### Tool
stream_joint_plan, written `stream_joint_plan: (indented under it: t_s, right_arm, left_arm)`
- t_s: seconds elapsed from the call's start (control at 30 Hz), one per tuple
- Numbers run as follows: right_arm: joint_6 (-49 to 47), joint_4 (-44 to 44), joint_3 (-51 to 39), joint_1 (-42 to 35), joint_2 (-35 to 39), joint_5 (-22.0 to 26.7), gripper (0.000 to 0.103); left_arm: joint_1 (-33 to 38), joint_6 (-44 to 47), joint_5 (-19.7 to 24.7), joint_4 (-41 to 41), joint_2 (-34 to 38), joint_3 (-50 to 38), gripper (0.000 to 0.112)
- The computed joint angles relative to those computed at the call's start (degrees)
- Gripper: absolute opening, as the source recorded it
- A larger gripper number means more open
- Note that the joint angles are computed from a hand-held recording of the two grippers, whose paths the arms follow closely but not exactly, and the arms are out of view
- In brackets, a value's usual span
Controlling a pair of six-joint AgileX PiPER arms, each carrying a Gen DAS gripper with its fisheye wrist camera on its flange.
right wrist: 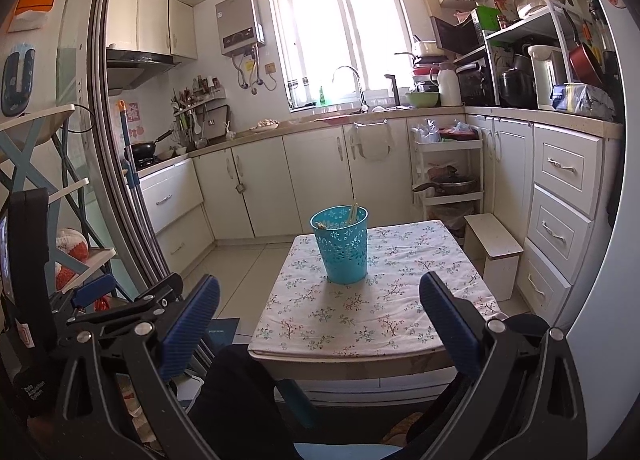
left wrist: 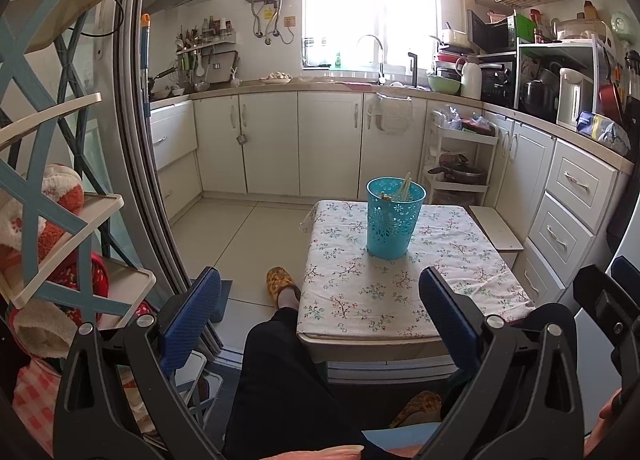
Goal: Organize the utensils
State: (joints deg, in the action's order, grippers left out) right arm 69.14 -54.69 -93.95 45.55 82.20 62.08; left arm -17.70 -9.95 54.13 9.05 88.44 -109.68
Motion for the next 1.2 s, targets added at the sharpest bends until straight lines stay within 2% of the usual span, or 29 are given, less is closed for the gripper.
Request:
stream_joint_plan:
  t_s: [1.2]
  right_arm:
    - [0.51, -0.68, -0.20, 0.66, 0.49, 0.36, 0.096]
  left_arm:
    - [0.15, -0.02, -0.67, 0.49, -0.92, 0.86, 0.095]
